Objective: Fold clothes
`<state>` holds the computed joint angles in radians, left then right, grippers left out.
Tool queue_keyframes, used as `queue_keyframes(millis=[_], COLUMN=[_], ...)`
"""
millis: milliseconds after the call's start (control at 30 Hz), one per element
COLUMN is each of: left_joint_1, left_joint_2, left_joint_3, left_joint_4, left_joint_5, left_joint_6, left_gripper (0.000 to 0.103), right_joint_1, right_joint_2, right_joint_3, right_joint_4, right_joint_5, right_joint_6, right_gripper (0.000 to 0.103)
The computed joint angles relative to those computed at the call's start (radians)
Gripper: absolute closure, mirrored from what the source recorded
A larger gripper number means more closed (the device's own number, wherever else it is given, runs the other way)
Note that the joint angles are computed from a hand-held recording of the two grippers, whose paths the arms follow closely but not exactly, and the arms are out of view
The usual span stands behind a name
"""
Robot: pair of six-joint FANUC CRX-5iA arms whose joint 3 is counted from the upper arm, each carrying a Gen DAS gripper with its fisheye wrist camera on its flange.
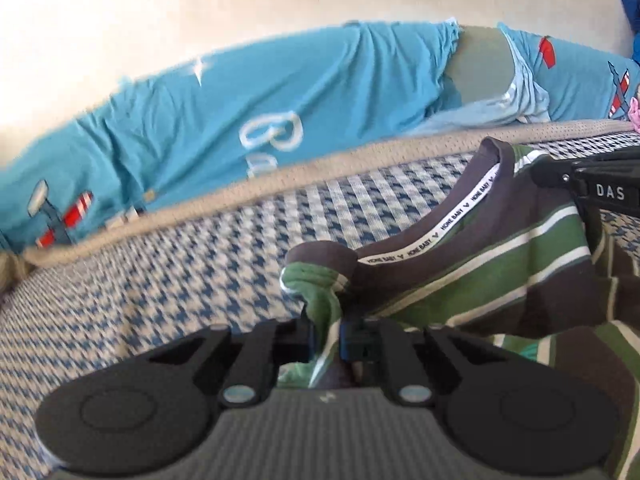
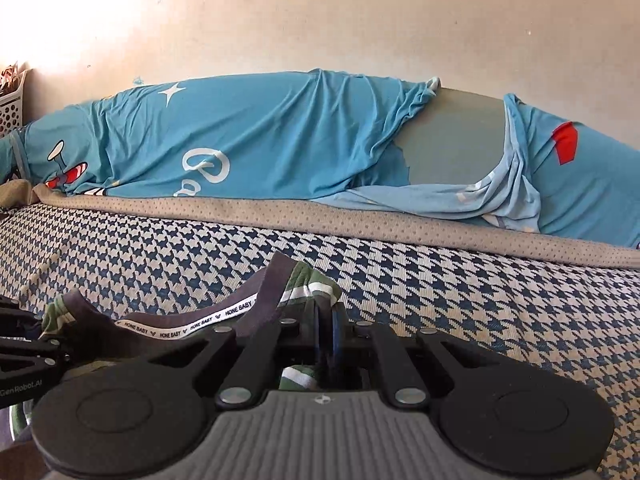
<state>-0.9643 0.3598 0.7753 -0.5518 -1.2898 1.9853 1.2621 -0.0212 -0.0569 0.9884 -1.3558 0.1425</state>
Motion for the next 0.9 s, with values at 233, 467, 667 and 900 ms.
queue_keyframes(millis=[233, 467, 667, 900], left_joint_1=[-0.009, -0.002, -0.048, -0.005], left_joint_2=[0.053, 0.123, 0.271, 0.228], left_joint_3=[0.091, 0.196, 0.435, 0.35], left_joint_4=[-0.073, -0.12, -0.326, -0.212], left_joint_5=[0.009, 0.037, -0.092, -0.096], left_joint_6=[-0.003, -0.02, 0.035, 0.045], left_gripper=[0.094, 0.094, 0.001, 0.002], right_joint_1=[-0.018, -0.06, -0.107, -0.127], right_joint_2=[-0.001, 0.003, 0.024, 0.016], right_joint_3=[-0.015, -0.023, -0.02, -0.004], right_joint_4=[0.087, 0.137, 0.215, 0.129], right_joint_5=[0.012, 0.032, 0.024, -0.026], right_joint_6=[-0.091, -0.155, -0.249, -0.27], right_gripper=[0.096, 0.096, 0.096, 0.089])
